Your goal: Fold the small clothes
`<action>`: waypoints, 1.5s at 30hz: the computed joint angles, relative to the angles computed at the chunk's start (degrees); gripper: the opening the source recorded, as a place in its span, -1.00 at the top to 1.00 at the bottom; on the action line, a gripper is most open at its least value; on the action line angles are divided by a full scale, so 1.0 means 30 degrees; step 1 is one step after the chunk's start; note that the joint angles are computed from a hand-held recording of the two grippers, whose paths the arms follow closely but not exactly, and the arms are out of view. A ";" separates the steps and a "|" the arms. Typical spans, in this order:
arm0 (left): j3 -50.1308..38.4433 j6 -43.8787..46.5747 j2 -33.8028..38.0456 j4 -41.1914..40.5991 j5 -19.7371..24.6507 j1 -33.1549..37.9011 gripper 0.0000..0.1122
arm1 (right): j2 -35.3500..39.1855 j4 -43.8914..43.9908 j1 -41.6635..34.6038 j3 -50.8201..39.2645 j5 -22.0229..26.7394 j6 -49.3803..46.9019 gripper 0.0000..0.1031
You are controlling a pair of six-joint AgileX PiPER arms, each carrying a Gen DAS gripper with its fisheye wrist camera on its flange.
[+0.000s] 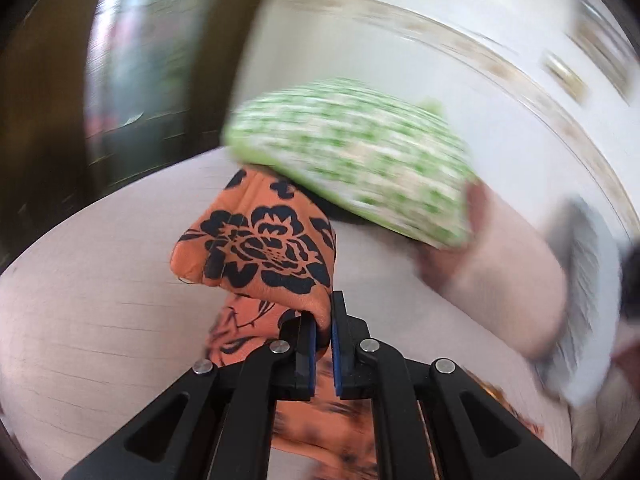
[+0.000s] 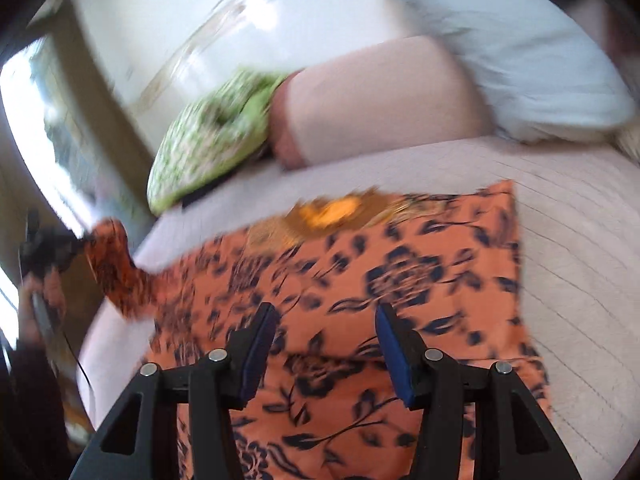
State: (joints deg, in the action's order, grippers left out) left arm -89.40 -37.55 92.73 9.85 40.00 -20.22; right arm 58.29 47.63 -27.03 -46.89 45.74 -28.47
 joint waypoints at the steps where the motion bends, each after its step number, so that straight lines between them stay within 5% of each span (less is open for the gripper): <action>1: -0.0650 -0.0301 0.0385 0.0550 0.0292 -0.1194 0.90 | 0.0253 0.0754 -0.1129 -0.0106 0.0768 -0.0468 -0.06; 5: -0.4228 -0.0433 0.3168 0.1519 0.1671 -0.5928 0.90 | 0.0581 0.2310 -0.4063 -0.0677 0.2914 -0.1796 -0.06; 8: -0.6599 0.2635 0.5593 -0.0385 0.2143 -0.8518 0.88 | 0.0947 0.3417 -0.6154 -0.1100 0.4313 -0.2857 -0.06; 12: -1.0219 0.6660 0.8367 -0.1937 0.4851 -1.0066 0.31 | 0.1647 0.2974 -0.7280 -0.1954 0.4795 -0.2578 -0.13; 15: -0.8507 0.6998 0.7028 -0.2207 0.3028 -0.8984 -0.24 | 0.2366 0.3478 -0.7098 -0.2299 0.4888 -0.2433 -0.33; 18: -0.6083 0.6495 0.5019 -0.2912 0.0945 -0.6979 -0.46 | 0.3206 0.3899 -0.6281 -0.2431 0.5145 -0.2595 -0.39; 23: -0.6562 0.1740 0.5754 0.2374 0.4328 -0.4540 -0.47 | 0.5623 0.4057 -0.3534 -0.2765 0.4579 -0.2050 -0.39; 25: -0.6668 0.1265 0.6375 0.2005 0.5555 -0.3064 -0.47 | 0.6781 0.5141 -0.3044 -0.2761 0.4653 -0.2148 -0.39; 28: -0.5315 0.2107 0.6178 -0.0309 0.5106 -0.0850 -0.47 | 0.7956 0.5186 -0.1920 -0.3160 0.3850 -0.1593 -0.39; 33: -0.5341 0.1433 0.6820 0.0219 0.6372 -0.0464 -0.47 | 1.0159 0.6140 -0.0847 -0.3566 0.2996 -0.2107 -0.37; 36: -0.6012 0.1605 0.7647 0.0883 0.7292 -0.0971 -0.47 | 1.0563 0.5896 0.0264 -0.3772 0.2015 -0.2334 -0.24; 38: -0.6171 0.1977 0.7910 0.0612 0.7627 -0.1034 -0.47 | 1.0582 0.4885 0.1065 -0.4520 0.2379 -0.2104 0.76; 45: -0.7245 0.1583 0.8419 0.0966 0.8118 -0.1473 -0.47 | 0.6535 0.2293 0.1426 -0.4595 -0.0213 -0.0876 0.83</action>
State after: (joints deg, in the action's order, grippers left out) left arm -111.14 -32.80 117.98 12.74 64.35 -24.64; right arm 77.89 54.51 -22.75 -60.68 45.10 -31.10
